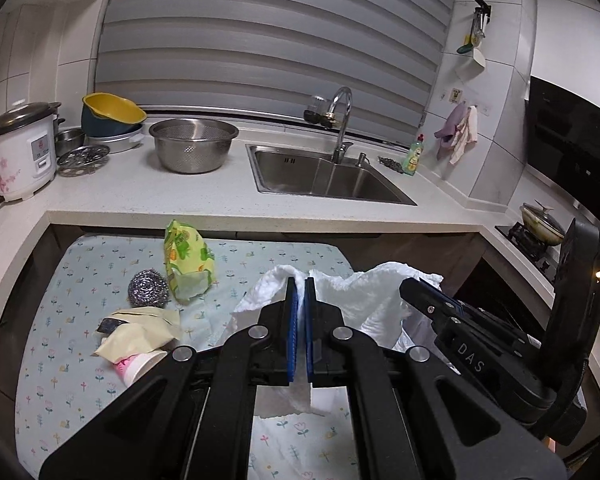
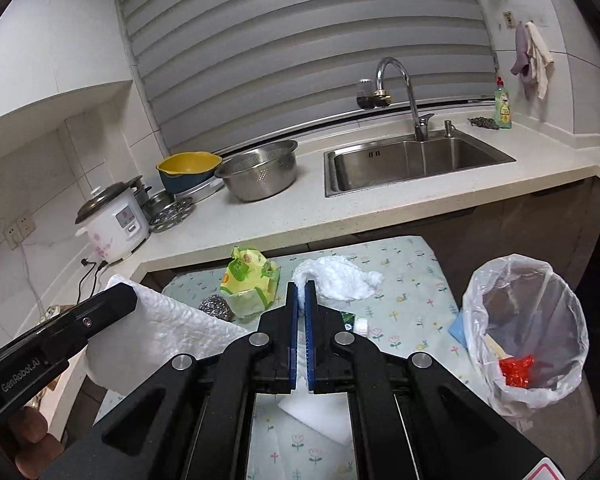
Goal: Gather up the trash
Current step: 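Carry the paper towel and crumpled tissue over the bin with both tools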
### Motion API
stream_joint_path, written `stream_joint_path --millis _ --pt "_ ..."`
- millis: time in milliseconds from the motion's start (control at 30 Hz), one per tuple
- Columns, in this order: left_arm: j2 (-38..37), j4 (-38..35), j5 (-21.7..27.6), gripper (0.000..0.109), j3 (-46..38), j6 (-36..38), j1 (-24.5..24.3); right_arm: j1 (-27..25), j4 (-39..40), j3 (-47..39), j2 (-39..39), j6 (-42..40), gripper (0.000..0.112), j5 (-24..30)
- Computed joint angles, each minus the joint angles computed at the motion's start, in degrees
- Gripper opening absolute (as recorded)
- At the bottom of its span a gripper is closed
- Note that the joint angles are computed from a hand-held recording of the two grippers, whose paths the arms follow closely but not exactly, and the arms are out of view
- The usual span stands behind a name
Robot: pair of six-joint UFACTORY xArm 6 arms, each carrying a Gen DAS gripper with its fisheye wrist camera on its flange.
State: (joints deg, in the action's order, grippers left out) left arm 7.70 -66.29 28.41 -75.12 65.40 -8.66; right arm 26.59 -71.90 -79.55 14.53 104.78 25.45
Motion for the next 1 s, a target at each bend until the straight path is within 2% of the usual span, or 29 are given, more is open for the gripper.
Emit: stream_joint_path --millis 233,567,1000 --pt "-2.93 0.79 -1.91 0.003 3.82 -0.43 -5.0 -0.86 -3.98 12.65 -11.02 6.25 0.003 2.65" --pt "-3.47 3.97 -5.53 0.003 6.0 -2.93 -13.2 -4.19 -5.39 26.18 -22.98 9.6 0.003 4.29" --pt "4.26 11.23 -7.5 0.003 0.06 -8.68 -20.87 -12.31 -7.31 34.56 -28.54 12.07 0.003 0.61"
